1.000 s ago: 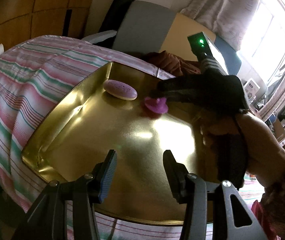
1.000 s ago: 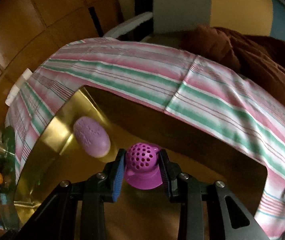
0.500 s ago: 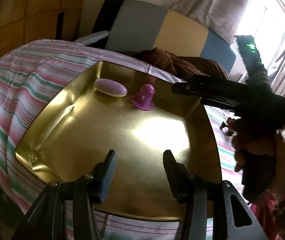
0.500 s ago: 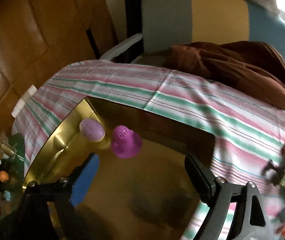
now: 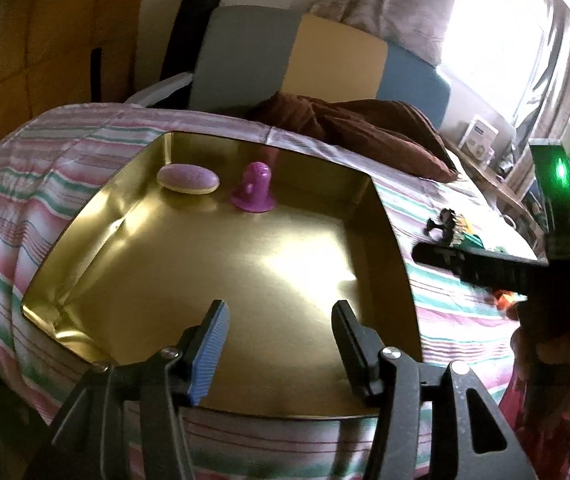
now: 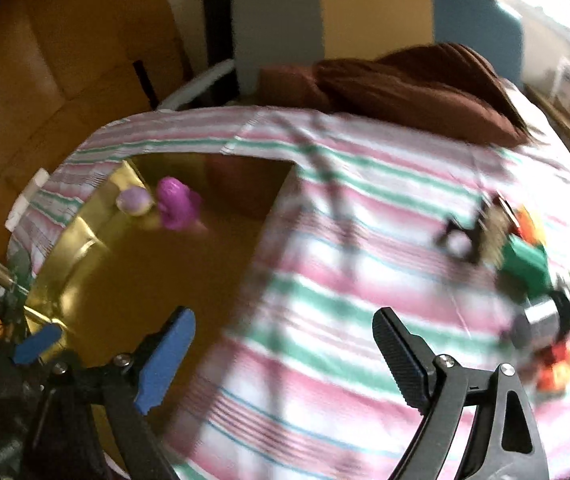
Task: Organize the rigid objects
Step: 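Lower the magenta ball-cup into the gold tray and open the right tool, then grasp the orange linked cubes with the right tool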
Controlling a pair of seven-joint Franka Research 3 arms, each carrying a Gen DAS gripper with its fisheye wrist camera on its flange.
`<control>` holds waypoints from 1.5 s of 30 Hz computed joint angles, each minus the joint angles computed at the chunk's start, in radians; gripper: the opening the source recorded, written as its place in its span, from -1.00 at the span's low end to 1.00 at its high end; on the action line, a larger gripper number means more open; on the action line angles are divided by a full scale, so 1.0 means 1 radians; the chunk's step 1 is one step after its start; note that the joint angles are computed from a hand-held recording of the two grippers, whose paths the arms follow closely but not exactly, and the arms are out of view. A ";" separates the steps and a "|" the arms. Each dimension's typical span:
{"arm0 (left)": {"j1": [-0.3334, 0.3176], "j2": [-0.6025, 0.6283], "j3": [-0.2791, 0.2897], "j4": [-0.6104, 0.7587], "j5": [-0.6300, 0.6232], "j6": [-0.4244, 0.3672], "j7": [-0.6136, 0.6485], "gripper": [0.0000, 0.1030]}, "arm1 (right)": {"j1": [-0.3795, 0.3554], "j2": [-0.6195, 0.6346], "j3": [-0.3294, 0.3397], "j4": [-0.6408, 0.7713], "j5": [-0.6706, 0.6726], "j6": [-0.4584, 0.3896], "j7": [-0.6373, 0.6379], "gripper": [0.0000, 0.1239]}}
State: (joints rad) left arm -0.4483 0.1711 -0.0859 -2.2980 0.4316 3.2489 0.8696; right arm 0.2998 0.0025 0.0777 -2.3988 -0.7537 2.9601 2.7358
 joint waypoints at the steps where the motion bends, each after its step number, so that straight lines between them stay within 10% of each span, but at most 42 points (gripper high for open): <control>1: -0.008 -0.002 0.004 -0.002 0.006 0.005 0.002 0.05 | -0.005 -0.018 -0.005 -0.030 0.000 0.004 0.011 0.47; 10: 0.059 -0.004 -0.117 -0.029 0.000 0.085 0.113 0.05 | -0.122 -0.136 0.033 -0.247 0.107 0.053 -0.007 0.47; 21: -0.232 -0.029 0.068 -0.064 -0.297 0.113 0.411 0.05 | -0.393 -0.301 0.049 -0.375 0.162 -0.064 -0.097 0.51; 28: -0.385 -0.034 0.160 -0.063 -0.456 0.085 0.563 0.05 | -0.443 -0.240 -0.012 -0.380 0.308 0.026 -0.315 0.53; 36: -0.295 -0.026 0.057 -0.028 -0.368 0.040 0.511 0.05 | -0.468 -0.174 0.051 -0.332 0.342 -0.012 -0.415 0.51; 41: -0.148 -0.003 -0.101 0.019 -0.303 0.002 0.478 0.05 | -0.446 -0.166 0.026 -0.326 0.280 -0.005 -0.405 -0.02; 45: -0.104 0.031 -0.163 0.085 -0.260 -0.032 0.455 0.06 | -0.409 -0.180 -0.018 -0.355 0.410 0.040 -0.470 -0.03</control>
State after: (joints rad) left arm -0.5527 0.2023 -0.2489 -2.2125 0.1721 3.2166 1.3244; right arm -0.1089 -0.1773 0.0596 -2.7534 -0.3440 2.9998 2.2654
